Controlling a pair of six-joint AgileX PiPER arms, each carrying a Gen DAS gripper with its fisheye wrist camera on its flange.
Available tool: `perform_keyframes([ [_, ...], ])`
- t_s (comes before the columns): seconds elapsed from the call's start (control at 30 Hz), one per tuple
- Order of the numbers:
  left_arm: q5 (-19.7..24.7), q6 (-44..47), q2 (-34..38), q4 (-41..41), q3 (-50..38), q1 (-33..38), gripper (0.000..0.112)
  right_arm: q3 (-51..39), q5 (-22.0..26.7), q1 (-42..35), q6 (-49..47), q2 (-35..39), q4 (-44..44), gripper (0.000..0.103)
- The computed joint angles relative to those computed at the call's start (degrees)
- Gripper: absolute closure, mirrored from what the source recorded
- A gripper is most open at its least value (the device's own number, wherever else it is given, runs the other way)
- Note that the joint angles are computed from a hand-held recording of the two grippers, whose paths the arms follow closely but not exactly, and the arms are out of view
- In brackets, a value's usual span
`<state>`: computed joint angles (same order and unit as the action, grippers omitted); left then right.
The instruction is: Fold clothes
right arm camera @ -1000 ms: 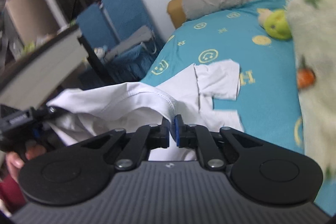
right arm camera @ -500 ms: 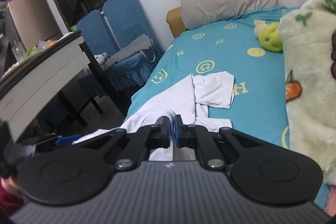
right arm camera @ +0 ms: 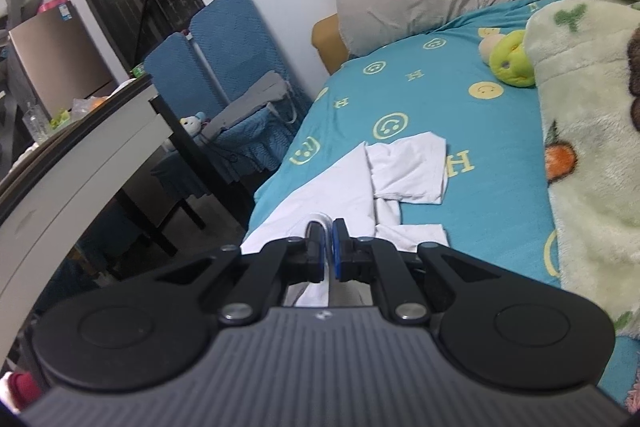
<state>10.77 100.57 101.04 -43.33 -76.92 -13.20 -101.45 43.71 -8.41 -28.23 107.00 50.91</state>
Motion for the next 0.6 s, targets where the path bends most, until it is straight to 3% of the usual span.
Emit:
perform_keyframes([
  [0.1,-0.06,7.94,-0.2,-9.87,0.32,0.37,0.055,0.47,-0.83,0.24,-0.53,-0.35,-0.1,0.096],
  [0.17,-0.52,6.97,0.2,-11.0,-0.31,0.34,0.07,0.68,-1.33,0.51,-0.65,-0.58,-0.8,0.096],
  [0.2,-0.73,3.06,0.4,-8.2,-0.88,0.2,0.075,0.79,-1.58,0.65,-0.7,-0.69,-1.16,0.096],
  [0.27,3.11,-8.4,1.37,-1.73,-4.07,0.93,0.099,0.98,-2.08,0.92,-0.78,-0.92,-1.9,0.096],
  [0.33,10.26,-19.86,3.03,0.55,-9.58,3.07,0.101,1.2,-2.66,1.37,0.03,-1.07,-3.95,0.096],
  [0.4,20.38,-31.32,5.7,-1.09,-17.15,6.53,0.102,1.38,-3.2,1.84,1.04,-1.19,-6.25,0.096],
  [0.53,42.62,-52.86,14.65,-21.32,-32.61,17.82,0.102,1.42,-3.76,3.27,3.25,-1.12,-11.96,0.095],
  [0.6,50.23,-64.32,21.51,-31.8,-39.64,22.61,0.102,0.98,-3.23,4.25,4.58,-0.62,-15.25,0.095],
])
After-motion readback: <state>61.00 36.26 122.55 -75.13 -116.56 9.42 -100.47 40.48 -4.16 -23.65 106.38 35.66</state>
